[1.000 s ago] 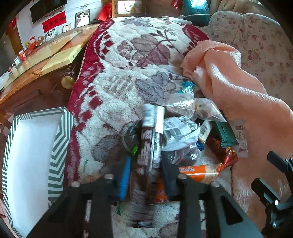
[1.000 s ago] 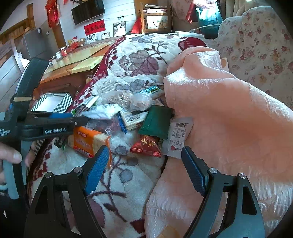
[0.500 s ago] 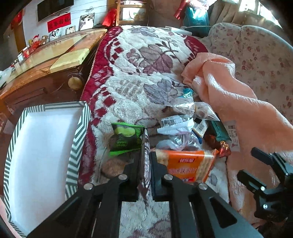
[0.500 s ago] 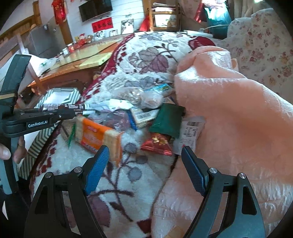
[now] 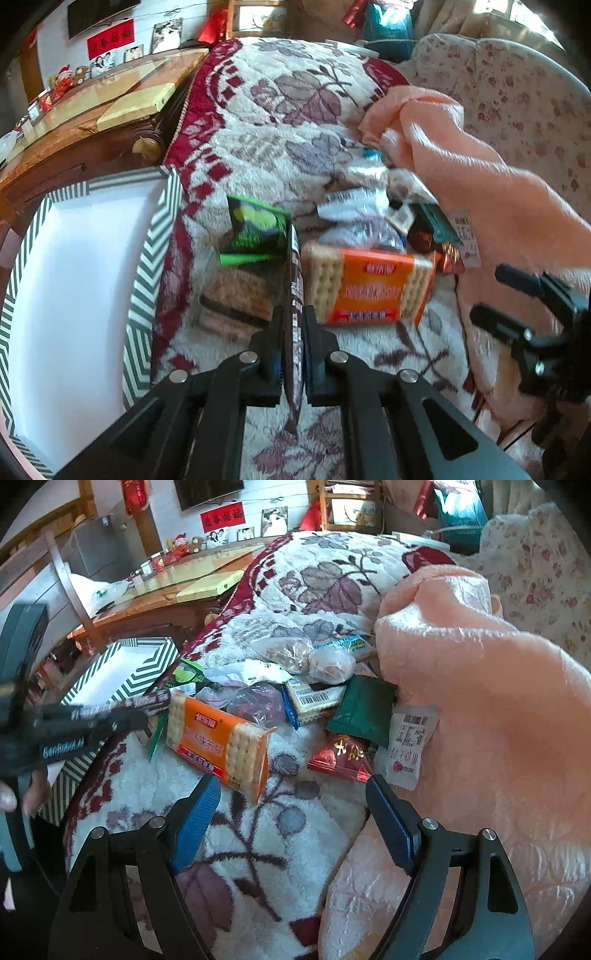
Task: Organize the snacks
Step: 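Carry the chocolate bar to the white box while the right gripper grasps the round biscuit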
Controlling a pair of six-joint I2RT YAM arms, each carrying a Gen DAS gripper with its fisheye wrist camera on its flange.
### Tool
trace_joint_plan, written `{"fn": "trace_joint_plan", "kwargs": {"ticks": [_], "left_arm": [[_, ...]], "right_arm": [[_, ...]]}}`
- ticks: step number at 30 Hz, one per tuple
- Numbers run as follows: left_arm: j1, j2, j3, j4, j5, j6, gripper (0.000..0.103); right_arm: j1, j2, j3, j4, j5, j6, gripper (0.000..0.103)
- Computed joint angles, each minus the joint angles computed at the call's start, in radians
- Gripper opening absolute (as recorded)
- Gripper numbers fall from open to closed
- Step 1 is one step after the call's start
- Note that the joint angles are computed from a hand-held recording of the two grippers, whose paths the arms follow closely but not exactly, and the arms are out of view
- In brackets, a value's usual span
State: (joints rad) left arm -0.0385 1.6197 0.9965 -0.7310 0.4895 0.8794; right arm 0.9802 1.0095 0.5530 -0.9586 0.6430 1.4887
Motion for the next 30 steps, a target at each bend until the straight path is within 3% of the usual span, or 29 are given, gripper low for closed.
{"fn": "trace_joint_plan", "kwargs": {"ticks": [5,9,15,17,18,20,25,30], "left_arm": [[-0.013,0.008,-0.02,0.029,-0.05,-0.007,0.018],[-0.033,0.025,-0.02,0.041,-0.07,-0.029,0.053],[-0.06,0.007,-0.08,0.106,-0.1,-0.04,0.053],[-0.074,-0.017,-0.114,0.147,-0.119,-0.04,0.048],[-0.08,-0.023,-0.122,0.161,-0.129,-0.041,0.029],[-0.09,-0.03,-0.131,0.173,-0.156,-0.039,0.011],[-0.044,-0.018,-0.102,0.124,-0.123,-0.013,0.01],[0.054,0.012,-0.011,-0.04,-0.02,0.058,0.009]], "right_arm": [[-0.003,0.024,0.006,0.01,-0.009,-0.014,0.081],[-0.01,0.02,0.004,0.01,-0.014,-0.016,0.081],[-0.016,0.017,-0.008,0.021,-0.031,-0.016,0.081],[-0.016,0.022,-0.009,0.028,-0.034,-0.021,0.081],[-0.018,0.024,-0.008,0.031,-0.036,-0.026,0.081],[-0.015,0.029,-0.007,0.032,-0.037,-0.026,0.081],[-0.014,0.032,-0.007,0.035,-0.034,-0.021,0.081],[-0.009,0.03,-0.007,0.045,-0.03,-0.029,0.081]]}}
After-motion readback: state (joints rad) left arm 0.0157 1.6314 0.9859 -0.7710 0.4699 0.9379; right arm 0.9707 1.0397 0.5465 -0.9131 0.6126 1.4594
